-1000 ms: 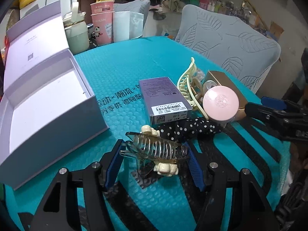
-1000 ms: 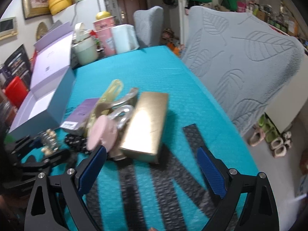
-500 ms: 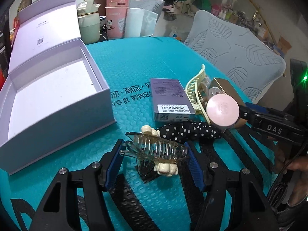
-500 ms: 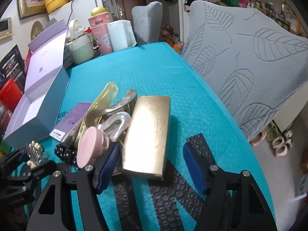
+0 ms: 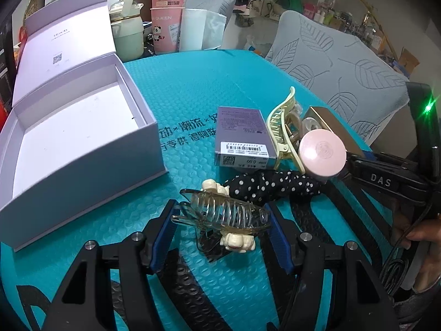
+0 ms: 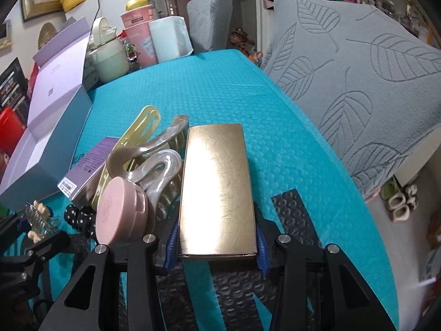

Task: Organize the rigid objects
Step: 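Lift the hair clip and gold box and carry both toward the open gift box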

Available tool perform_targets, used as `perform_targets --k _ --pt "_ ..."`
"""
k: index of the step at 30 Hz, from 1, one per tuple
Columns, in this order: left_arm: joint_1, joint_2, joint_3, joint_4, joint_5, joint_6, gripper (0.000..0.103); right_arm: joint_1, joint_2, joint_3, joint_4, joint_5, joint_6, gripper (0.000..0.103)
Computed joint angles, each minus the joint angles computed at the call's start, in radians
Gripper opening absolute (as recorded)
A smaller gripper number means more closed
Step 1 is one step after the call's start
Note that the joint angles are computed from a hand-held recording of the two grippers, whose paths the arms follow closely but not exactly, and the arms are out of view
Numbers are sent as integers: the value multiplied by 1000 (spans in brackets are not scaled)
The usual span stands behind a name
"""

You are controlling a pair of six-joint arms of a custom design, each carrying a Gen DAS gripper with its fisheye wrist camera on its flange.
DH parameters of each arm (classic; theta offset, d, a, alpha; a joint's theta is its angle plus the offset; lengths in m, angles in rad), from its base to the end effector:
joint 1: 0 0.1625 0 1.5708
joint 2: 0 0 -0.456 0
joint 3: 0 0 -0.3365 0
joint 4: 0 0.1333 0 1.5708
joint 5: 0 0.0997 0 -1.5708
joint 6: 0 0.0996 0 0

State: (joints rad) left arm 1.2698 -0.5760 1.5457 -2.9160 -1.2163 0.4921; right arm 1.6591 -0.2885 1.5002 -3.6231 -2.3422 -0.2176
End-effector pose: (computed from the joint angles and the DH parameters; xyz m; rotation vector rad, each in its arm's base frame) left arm -0.0471 -0.7180 0.0830 0.9644 2.5427 -0.4676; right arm 0.1232 -0.6668 0.0039 -0.0587 -2.2079 0.9122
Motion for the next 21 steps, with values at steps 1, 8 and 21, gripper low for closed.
perform_targets --k 1,8,21 --pt "1 -2 2 -3 -1 -1 62 1 -1 9 -9 1 0 43" --pt "-2 -19 31 -29 6 7 62 -3 -23 83 -74 15 53 43" --pt "-4 -64 117 -58 -39 12 62 45 -30 220 -237 -56 92 43"
